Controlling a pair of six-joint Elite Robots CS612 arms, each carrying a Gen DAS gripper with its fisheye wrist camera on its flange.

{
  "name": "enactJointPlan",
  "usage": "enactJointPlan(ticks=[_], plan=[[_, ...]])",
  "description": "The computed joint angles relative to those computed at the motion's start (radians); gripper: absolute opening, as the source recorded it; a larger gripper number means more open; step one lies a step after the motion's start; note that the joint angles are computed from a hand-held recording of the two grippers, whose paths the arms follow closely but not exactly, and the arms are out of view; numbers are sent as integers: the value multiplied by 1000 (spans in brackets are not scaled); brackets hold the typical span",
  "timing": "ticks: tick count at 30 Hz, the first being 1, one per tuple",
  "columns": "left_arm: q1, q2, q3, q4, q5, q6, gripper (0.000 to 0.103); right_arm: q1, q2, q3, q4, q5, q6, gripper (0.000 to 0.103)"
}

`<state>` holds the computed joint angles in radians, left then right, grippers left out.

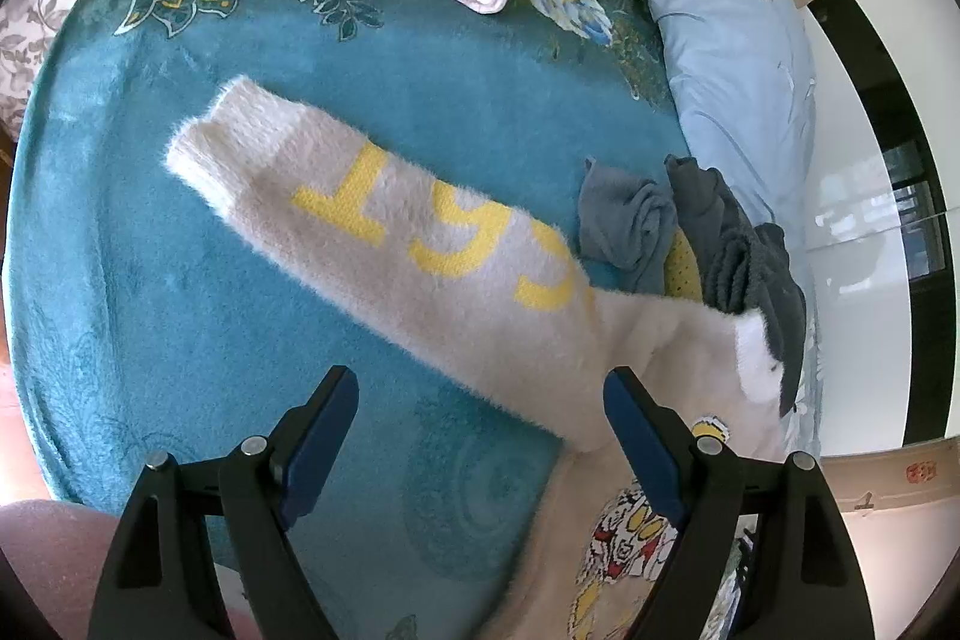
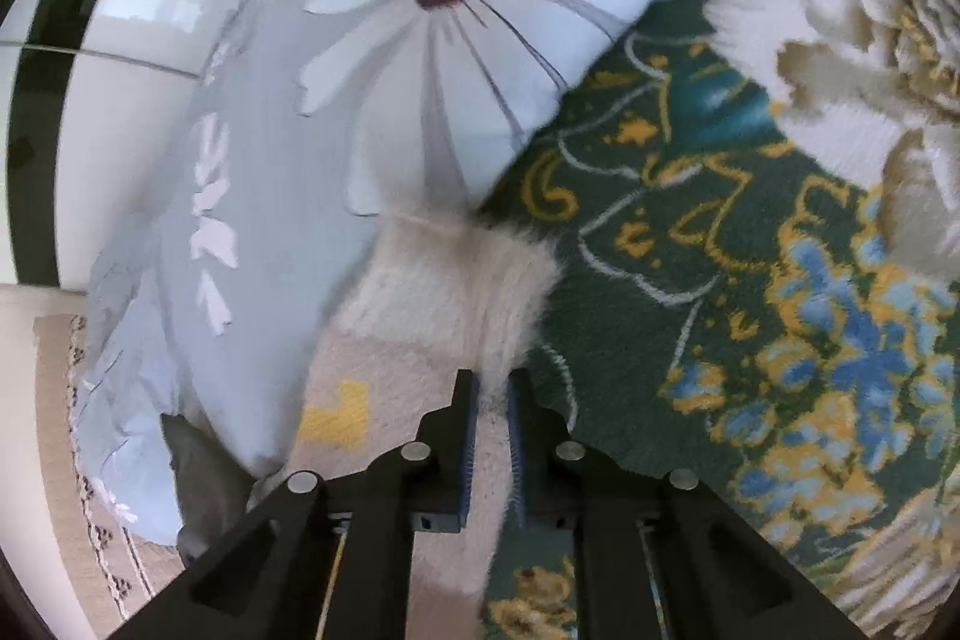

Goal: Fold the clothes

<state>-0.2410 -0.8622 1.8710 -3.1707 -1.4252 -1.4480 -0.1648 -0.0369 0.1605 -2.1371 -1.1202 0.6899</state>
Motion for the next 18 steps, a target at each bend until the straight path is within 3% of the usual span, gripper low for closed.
enactJointPlan(ticks=[4,8,13,18], plan=[[-1,3,-3,-3,1,-2,84,-6,-146,272,-213,30,-38,9],[1,10,-2,-32,-6,-5,84,-11,-271,463,-394,83,-134,9],[3,16,3,-77,-15,-7,84,7,-445,716,-626,174,-350,9],[5,19,13,-120,-18,-11,85,55,-579,907,-661,288,-614,9]])
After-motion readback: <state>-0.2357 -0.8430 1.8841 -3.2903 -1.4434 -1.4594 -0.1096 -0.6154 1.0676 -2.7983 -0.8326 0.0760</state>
